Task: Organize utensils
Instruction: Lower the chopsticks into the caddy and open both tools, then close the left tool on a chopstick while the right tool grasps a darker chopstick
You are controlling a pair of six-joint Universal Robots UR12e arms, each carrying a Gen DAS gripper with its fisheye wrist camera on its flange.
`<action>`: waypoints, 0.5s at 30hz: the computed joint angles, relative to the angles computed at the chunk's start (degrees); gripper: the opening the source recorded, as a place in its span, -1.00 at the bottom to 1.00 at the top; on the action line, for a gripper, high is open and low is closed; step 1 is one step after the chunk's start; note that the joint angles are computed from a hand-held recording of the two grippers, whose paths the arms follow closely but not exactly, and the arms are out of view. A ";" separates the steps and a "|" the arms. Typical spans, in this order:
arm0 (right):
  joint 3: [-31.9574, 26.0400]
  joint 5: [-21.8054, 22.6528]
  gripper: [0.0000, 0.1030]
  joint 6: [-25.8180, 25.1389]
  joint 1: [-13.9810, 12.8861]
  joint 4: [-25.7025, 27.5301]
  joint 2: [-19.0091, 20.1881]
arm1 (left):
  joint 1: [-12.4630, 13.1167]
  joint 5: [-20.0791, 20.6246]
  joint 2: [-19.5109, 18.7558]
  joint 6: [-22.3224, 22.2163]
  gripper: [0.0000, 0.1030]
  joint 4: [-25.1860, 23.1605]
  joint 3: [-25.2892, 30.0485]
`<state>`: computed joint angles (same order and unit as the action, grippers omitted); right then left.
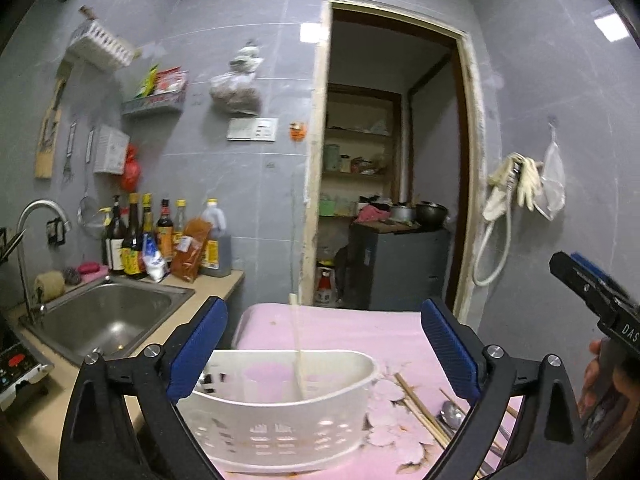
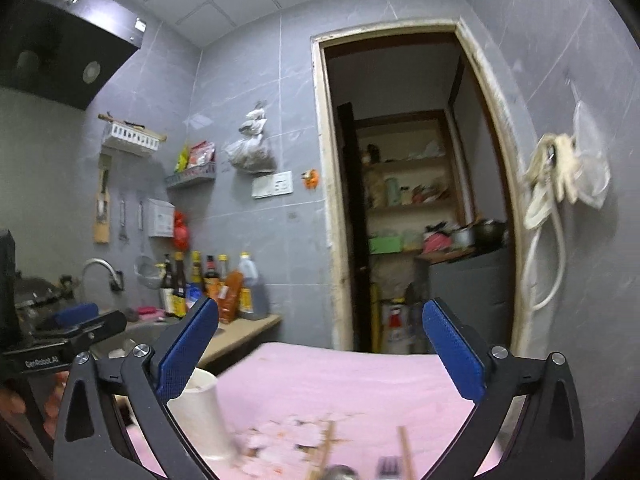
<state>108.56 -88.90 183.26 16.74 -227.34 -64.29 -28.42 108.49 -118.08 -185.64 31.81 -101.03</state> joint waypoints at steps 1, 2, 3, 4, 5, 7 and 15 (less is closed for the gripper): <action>0.64 -0.82 1.00 -1.01 -0.13 -0.28 -0.35 | -0.27 -0.20 -0.21 0.54 0.86 -0.22 0.27; 1.05 -1.28 1.00 -1.68 -0.24 -0.34 -0.59 | -0.49 -0.41 -0.38 0.94 0.86 -0.39 0.43; 1.60 -1.72 1.00 -2.39 -0.44 -0.35 -0.88 | -0.73 -0.75 -0.56 1.38 0.86 -0.85 0.68; 2.07 -2.07 1.00 -2.98 -0.65 -0.22 -1.13 | -0.84 -1.15 -0.77 1.70 0.86 -1.41 1.00; 2.50 -2.35 1.00 -3.45 -0.84 -0.04 -1.34 | -0.99 -1.55 -0.91 1.95 0.86 -2.03 1.21; 3.26 -2.82 1.00 -4.26 -1.25 0.66 -1.72 | -1.28 -2.62 -1.23 2.35 0.86 -3.73 1.68; 5.64 -2.42 1.00 -5.43 -3.34 9.11 -3.12 | -1.67 -9.72 -2.16 1.49 0.86 -16.76 3.59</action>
